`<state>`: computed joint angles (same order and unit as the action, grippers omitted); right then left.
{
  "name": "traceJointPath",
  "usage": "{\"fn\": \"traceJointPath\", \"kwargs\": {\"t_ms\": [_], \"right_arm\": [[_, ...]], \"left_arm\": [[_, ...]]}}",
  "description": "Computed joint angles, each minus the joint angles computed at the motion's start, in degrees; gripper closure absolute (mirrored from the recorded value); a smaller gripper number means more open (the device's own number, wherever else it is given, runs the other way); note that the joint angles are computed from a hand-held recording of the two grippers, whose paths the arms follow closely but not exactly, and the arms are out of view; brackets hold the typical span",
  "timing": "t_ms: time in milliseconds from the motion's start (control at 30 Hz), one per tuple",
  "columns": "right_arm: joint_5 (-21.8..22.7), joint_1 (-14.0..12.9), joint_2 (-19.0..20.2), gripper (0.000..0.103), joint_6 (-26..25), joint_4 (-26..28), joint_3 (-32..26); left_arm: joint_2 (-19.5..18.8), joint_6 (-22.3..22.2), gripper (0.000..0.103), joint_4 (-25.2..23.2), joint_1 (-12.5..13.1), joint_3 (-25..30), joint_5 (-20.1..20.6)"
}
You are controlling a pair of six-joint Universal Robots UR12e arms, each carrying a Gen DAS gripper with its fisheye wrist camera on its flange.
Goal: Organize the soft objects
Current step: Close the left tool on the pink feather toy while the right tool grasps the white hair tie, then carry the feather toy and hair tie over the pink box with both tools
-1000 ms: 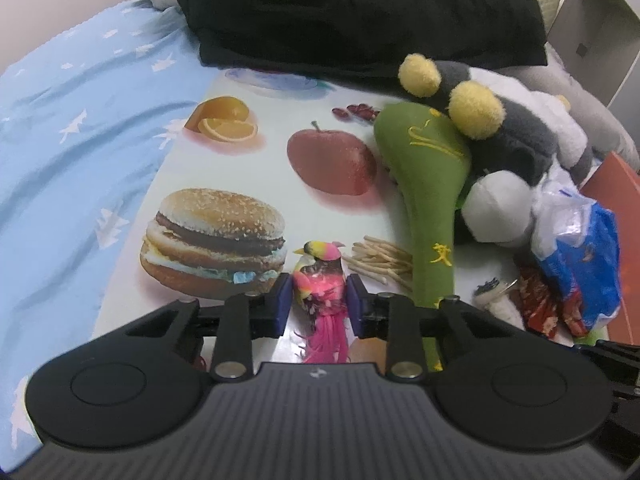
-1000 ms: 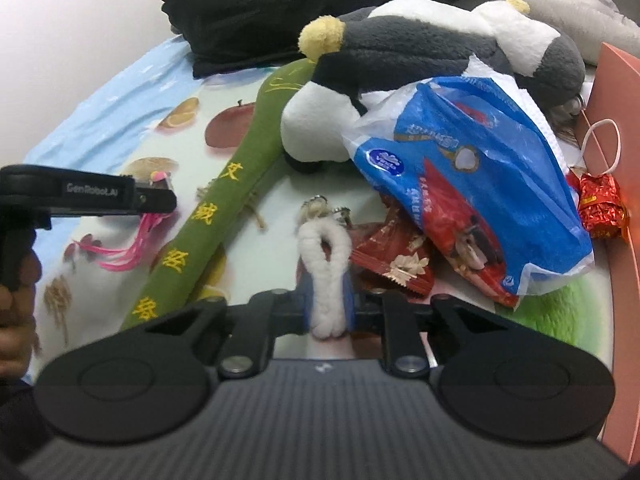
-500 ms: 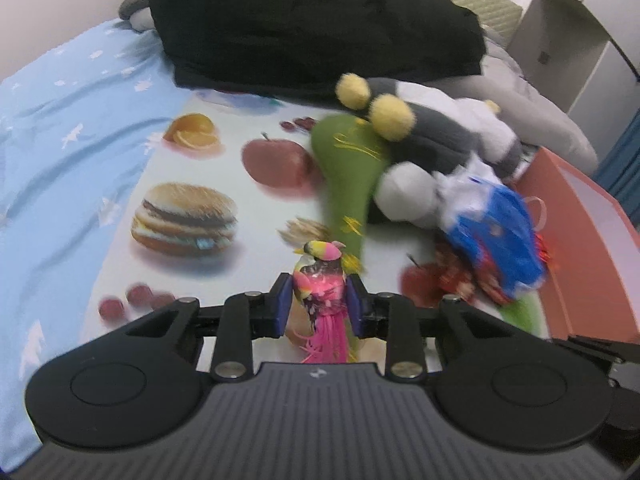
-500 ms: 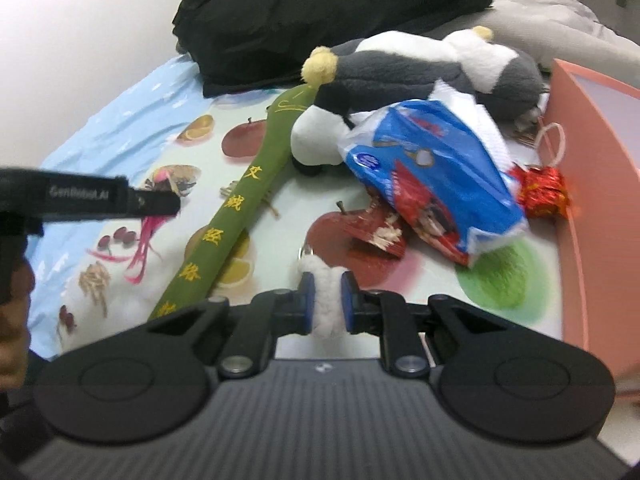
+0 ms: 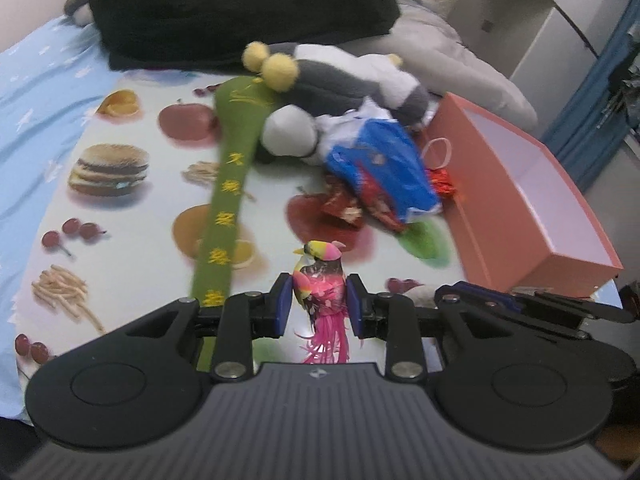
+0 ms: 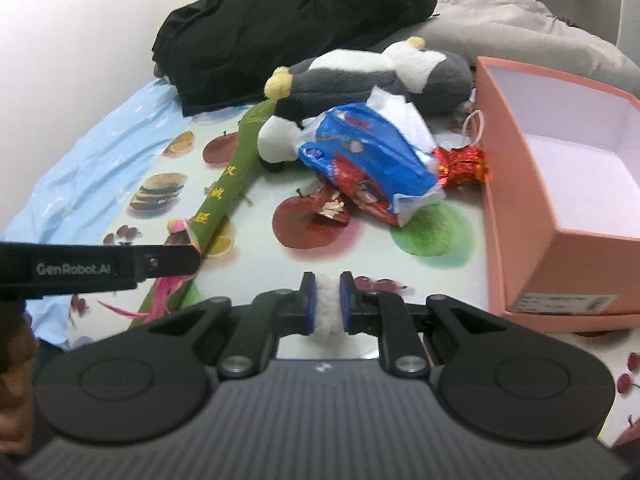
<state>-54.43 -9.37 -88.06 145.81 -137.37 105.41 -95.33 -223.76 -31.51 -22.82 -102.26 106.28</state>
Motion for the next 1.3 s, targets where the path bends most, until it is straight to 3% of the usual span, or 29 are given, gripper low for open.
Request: {"fn": "traceJointPath", "kwargs": {"t_ms": [67,100,333,567,633,700,767,967,1167,1233,1300], "right_arm": [[0.6,-0.5,-0.3,0.089,0.5,-0.6,0.1],[0.9,-0.8,-0.4,0.1,0.8,-0.9,0.0],[3.1,-2.3,-0.2,0.1,2.4,-4.4,-0.8],[3.7,-3.8,0.4,0.096,4.1,1.0,-0.6],[3.5,-3.7,0.5,0.089,3.3,3.2,-0.4],[3.1,-3.4,0.6,0.06,2.8,3.4,0.2],[3.1,-2.9,0.7,0.048,2.6,2.6,1.0],[0.0,-0.7,2.2,0.04,2.3,0.7,1.7],[-2.2,1.0,2.9,0.042,-1.6,-4.0,3.2],[-3.6,1.5,2.9,0.051,-3.4,-6.1,3.7],[-3.7,1.6,3.0,0.087,-4.2,-5.7,3.4]], "left_arm": [[-0.3,0.4,0.069,0.2,-0.2,0.8,-0.3],[-0.5,0.7,0.069,0.3,-0.3,1.3,-0.4],[-2.0,3.6,0.069,1.1,-0.6,4.5,0.0],[-2.0,0.5,0.069,-0.7,-0.7,3.5,-2.6],[-1.9,-0.1,0.069,-2.0,-0.7,2.9,-3.1],[-1.8,-0.3,0.069,-3.0,-0.7,2.4,-3.1],[-1.6,-0.7,0.069,-3.8,-0.6,1.8,-3.2],[-0.6,-2.7,0.069,-5.3,-0.3,0.2,-3.6],[-0.1,-4.1,0.069,-6.1,-0.2,-0.4,-3.6],[-0.1,-4.2,0.069,-6.3,-0.2,-0.5,-3.5],[-0.2,-4.1,0.069,-6.4,-0.3,-0.3,-3.4]]}}
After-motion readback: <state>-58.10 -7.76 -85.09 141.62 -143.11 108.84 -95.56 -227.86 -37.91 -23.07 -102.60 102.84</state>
